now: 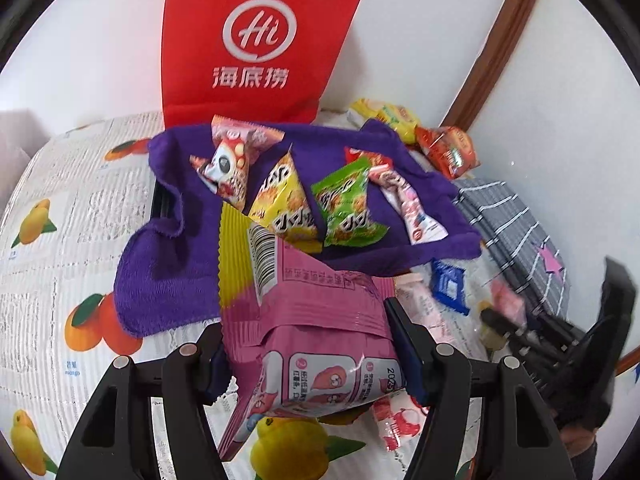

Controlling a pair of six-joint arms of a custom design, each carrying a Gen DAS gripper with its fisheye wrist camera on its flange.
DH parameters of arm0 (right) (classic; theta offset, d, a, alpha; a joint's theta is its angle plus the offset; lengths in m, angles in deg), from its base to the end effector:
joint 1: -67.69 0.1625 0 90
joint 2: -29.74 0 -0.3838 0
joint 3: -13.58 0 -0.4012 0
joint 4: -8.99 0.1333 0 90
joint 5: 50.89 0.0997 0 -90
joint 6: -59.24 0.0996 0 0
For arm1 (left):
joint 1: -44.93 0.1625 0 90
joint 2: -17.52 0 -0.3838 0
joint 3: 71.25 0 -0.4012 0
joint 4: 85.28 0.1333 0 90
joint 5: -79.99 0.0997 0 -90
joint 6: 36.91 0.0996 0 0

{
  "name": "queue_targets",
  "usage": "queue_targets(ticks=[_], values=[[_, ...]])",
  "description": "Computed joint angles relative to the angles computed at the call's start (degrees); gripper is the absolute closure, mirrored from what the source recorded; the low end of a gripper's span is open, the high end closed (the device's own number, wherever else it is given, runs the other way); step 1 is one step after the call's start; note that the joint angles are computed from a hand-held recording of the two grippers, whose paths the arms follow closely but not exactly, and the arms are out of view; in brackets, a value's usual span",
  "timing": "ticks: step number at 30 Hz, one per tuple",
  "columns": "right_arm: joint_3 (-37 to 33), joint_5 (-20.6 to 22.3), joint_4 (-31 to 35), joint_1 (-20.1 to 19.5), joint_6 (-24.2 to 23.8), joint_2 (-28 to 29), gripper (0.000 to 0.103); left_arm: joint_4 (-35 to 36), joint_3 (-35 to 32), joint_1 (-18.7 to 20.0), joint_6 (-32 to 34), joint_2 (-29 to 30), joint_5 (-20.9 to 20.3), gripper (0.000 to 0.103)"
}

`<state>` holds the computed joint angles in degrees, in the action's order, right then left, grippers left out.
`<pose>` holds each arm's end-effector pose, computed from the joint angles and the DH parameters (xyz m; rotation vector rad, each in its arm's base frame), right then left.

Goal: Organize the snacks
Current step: 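Lower the peach candy onto the towel and open the right tool while the left tool carries the pink bag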

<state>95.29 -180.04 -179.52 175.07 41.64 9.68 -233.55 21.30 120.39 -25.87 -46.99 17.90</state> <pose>0.2695 -0.6252 -0.0609 0.4409 -2.3263 0.7819 0.0110 -0.6741 0.2945 0.4030 2.5587 -0.7173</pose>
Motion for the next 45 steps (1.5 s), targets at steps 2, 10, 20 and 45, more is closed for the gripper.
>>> queue_targets(ticks=[2, 10, 20, 45], values=[[-1.59, 0.53, 0.42, 0.32, -0.18, 0.29, 0.071, 0.17, -0.07, 0.01, -0.35, 0.1, 0.66, 0.038], [-14.53, 1.79, 7.0, 1.89, -2.24, 4.64, 0.071, -5.0, 1.19, 0.4, 0.3, -1.22, -1.39, 0.038], [-41.83, 2.45, 24.32, 1.32, -2.13, 18.13, 0.071, -11.13, 0.79, 1.25, -2.27, -1.11, 0.35, 0.038], [-44.03, 10.16, 22.41, 0.88, -3.89, 21.85, 0.04, -12.74, -0.57, 1.45, -2.54, 0.92, 3.95, 0.038]])
